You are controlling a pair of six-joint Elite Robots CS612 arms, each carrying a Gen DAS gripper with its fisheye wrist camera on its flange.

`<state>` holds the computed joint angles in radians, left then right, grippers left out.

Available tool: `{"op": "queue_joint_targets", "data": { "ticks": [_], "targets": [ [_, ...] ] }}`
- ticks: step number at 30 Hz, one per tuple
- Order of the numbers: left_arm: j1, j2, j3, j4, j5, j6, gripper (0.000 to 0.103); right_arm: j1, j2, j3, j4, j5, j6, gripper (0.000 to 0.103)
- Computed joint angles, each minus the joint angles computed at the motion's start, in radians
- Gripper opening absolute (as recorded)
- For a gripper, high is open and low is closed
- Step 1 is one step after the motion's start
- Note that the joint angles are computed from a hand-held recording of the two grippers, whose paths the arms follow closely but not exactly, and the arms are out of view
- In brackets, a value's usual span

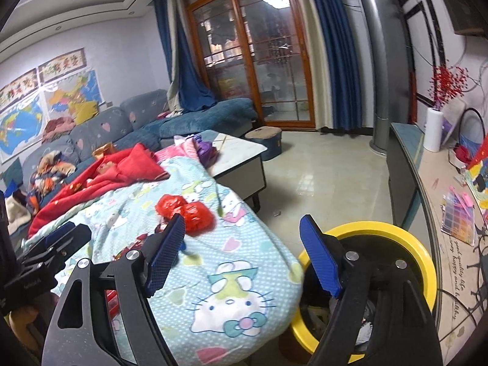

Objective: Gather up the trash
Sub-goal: 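Move both tools back over the remaining trash on the bedspread, then grasp the black wrapper with the left tool while the right tool grasps the blue glove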

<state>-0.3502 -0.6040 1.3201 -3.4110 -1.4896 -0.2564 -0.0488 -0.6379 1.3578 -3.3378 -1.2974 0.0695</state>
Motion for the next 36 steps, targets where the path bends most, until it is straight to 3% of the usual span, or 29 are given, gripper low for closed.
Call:
{"op": "queue_joint_targets", "data": {
  "ticks": [24,29,36],
  "targets": [
    [0.053,-0.029,0.063,0.006,0.060,-0.072,0.092,0.066,0.057,-0.135,0.205,0.071,-0.117,0.075],
    [0.069,-0.031,0.067,0.058,0.032,-0.075,0.092,0.082,0.083,-0.181,0.265,0.062,-0.144,0.075],
    [0.091,-0.027,0.064,0.177,-0.074,-0.073,0.092,0.099,0.130,-0.262,0.376,0.046,-0.164,0.075]
  ]
}}
